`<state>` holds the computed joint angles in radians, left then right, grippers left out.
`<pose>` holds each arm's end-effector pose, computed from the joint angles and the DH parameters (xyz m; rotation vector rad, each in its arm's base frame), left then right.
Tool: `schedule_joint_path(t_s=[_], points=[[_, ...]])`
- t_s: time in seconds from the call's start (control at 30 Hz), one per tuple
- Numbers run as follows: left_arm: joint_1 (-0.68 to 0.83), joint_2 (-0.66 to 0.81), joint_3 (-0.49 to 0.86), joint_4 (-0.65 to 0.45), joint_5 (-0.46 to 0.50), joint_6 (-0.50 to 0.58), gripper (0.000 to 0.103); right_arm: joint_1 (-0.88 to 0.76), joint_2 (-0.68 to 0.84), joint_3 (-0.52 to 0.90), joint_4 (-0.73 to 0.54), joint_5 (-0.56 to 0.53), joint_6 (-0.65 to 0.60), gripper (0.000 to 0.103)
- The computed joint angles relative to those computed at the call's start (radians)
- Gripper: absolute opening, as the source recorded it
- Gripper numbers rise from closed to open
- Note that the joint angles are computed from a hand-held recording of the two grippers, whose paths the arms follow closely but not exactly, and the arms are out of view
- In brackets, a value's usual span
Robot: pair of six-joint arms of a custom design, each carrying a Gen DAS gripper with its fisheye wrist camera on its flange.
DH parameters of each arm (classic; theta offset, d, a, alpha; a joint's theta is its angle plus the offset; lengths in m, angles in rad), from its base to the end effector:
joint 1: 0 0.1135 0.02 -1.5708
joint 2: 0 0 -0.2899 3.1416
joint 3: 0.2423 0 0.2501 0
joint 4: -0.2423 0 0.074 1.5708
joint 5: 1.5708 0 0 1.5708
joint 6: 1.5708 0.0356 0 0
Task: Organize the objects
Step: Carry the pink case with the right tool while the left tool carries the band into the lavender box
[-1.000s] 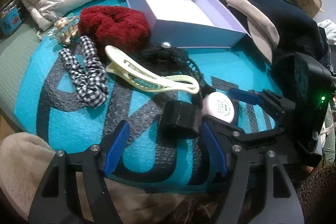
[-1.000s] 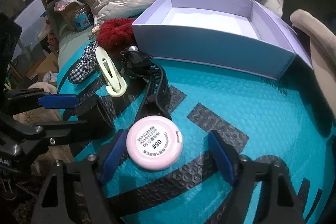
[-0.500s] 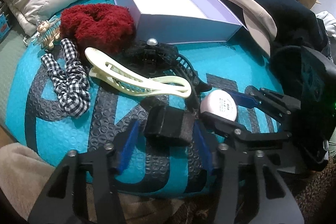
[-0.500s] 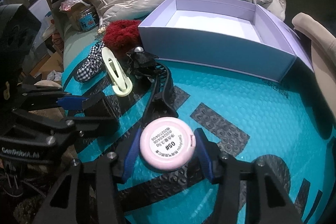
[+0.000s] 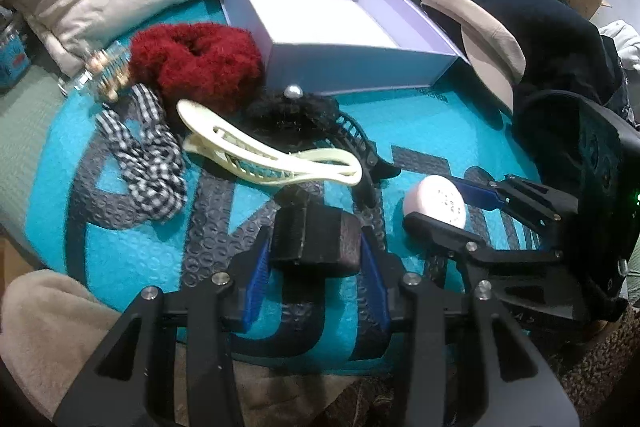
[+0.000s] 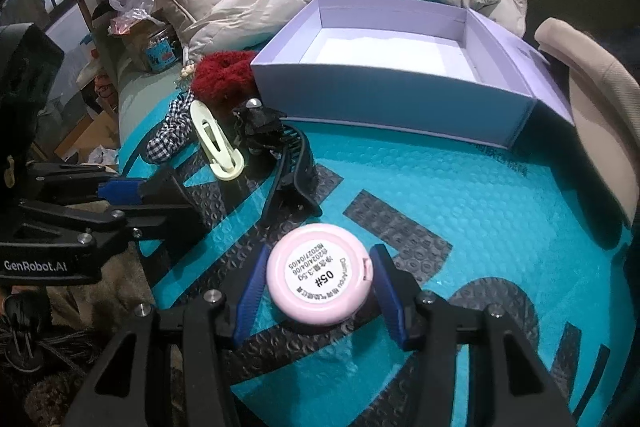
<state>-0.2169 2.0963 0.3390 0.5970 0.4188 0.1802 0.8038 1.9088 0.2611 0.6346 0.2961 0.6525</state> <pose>0.2136 -0.0619 0.0169 0.6457 2.6071 -0.5804 0.1563 0.1472 0.0486 -0.0834 2.5280 0.2002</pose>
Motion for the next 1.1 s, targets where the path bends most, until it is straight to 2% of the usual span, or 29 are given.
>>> schedule_joint_path(t_s=[0.2, 0.37, 0.6, 0.83, 1.1], points=[[-0.001, -0.084, -0.036, -0.02, -0.027, -0.016, 0.041, 0.008, -0.079, -0.013, -0.046, 0.001, -0.004, 0.052], [-0.007, -0.16, -0.062, -0.045, -0.06, -0.028, 0.041, 0.021, -0.165, -0.001, -0.136, 0.022, -0.015, 0.052], [-0.004, -0.26, -0.056, -0.124, -0.093, -0.029, 0.041, 0.015, -0.26, 0.016, -0.212, 0.043, -0.053, 0.052], [-0.005, -0.305, 0.025, -0.228, -0.098, -0.023, 0.041, -0.04, -0.3, 0.051, -0.249, 0.032, -0.11, 0.052], [-0.043, -0.285, 0.153, -0.32, -0.114, -0.018, 0.041, -0.154, -0.325, 0.117, -0.284, -0.007, -0.257, 0.052]])
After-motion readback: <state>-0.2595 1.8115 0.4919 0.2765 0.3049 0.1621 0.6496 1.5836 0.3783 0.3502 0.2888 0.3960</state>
